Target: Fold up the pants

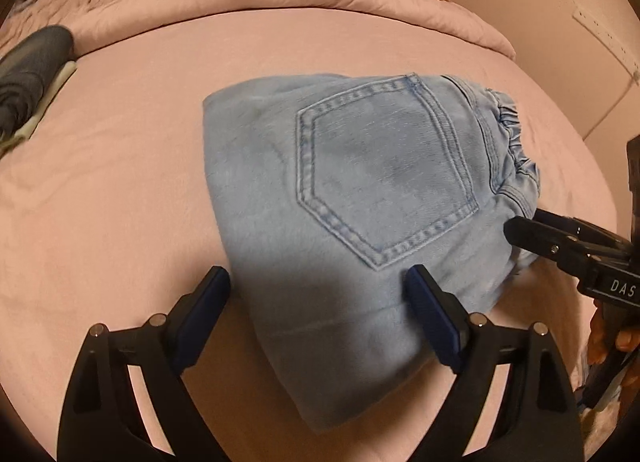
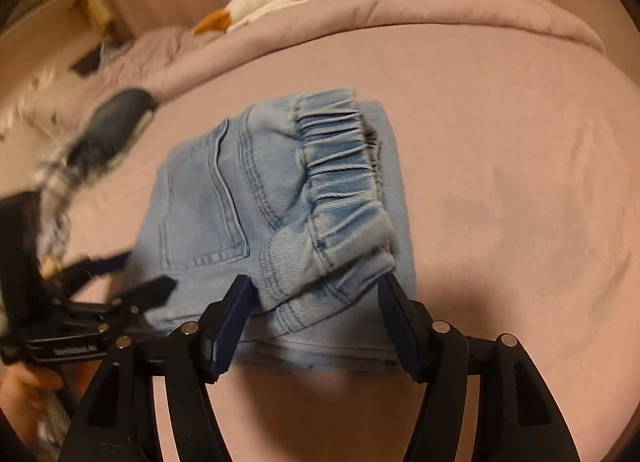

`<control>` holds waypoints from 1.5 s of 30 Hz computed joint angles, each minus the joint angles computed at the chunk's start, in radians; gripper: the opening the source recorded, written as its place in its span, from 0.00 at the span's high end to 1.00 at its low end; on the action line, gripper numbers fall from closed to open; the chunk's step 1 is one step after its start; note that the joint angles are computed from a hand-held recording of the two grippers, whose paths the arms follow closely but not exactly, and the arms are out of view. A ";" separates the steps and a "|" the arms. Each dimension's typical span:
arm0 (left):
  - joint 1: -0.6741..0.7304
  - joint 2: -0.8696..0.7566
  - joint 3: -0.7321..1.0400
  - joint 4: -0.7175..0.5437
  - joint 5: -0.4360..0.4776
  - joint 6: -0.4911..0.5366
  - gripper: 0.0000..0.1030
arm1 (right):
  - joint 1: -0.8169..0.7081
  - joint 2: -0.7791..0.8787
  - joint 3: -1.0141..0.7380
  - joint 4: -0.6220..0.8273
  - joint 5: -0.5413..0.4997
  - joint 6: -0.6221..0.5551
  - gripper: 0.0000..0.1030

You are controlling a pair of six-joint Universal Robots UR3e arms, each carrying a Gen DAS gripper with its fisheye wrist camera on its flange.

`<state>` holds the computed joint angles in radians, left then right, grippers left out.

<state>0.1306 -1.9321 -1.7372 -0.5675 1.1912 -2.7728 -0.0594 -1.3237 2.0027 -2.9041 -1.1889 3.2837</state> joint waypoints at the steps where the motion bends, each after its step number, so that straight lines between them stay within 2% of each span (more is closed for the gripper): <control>1: 0.002 0.014 -0.015 0.006 0.005 0.002 0.13 | 0.006 -0.016 0.000 0.016 -0.013 -0.001 0.38; 4: 0.028 0.068 -0.074 0.021 -0.019 -0.004 0.13 | 0.021 -0.063 0.014 0.044 -0.038 -0.004 0.38; 11: 0.095 0.129 -0.127 -0.027 -0.075 -0.032 0.13 | -0.043 -0.119 0.102 0.021 0.060 0.023 0.38; 14: 0.103 0.134 -0.126 -0.044 -0.093 -0.041 0.13 | -0.081 -0.137 0.143 0.008 0.132 0.037 0.33; 17: 0.144 0.127 -0.104 -0.137 -0.168 -0.048 0.12 | -0.133 -0.137 0.188 -0.017 0.239 0.051 0.21; 18: 0.160 0.121 -0.096 -0.167 -0.194 -0.051 0.12 | -0.149 -0.132 0.195 -0.016 0.271 0.055 0.20; 21: 0.214 0.104 -0.077 -0.255 -0.283 -0.051 0.12 | -0.201 -0.115 0.230 -0.026 0.355 0.075 0.20; 25: 0.246 0.085 -0.034 -0.345 -0.356 -0.060 0.12 | -0.265 -0.090 0.253 -0.041 0.463 0.113 0.20; 28: 0.267 0.066 0.003 -0.425 -0.419 -0.065 0.12 | -0.302 -0.109 0.277 -0.060 0.483 0.146 0.20; 31: 0.272 0.037 0.041 -0.469 -0.459 -0.065 0.12 | -0.346 -0.143 0.299 -0.022 0.496 0.132 0.20; 35: 0.264 -0.020 0.113 -0.528 -0.496 -0.051 0.12 | -0.350 -0.070 0.241 0.054 0.520 0.095 0.20; 40: 0.255 -0.066 0.158 -0.558 -0.544 -0.032 0.11 | -0.325 0.072 0.149 0.000 0.587 0.099 0.20; 45: 0.235 -0.109 0.207 -0.557 -0.563 -0.032 0.11 | -0.291 0.171 0.012 0.063 0.630 0.063 0.20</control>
<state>0.3654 -2.0415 -1.5300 -1.1243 0.6278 -2.8049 -0.3500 -1.1531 2.0144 -2.8412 -0.5588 3.3469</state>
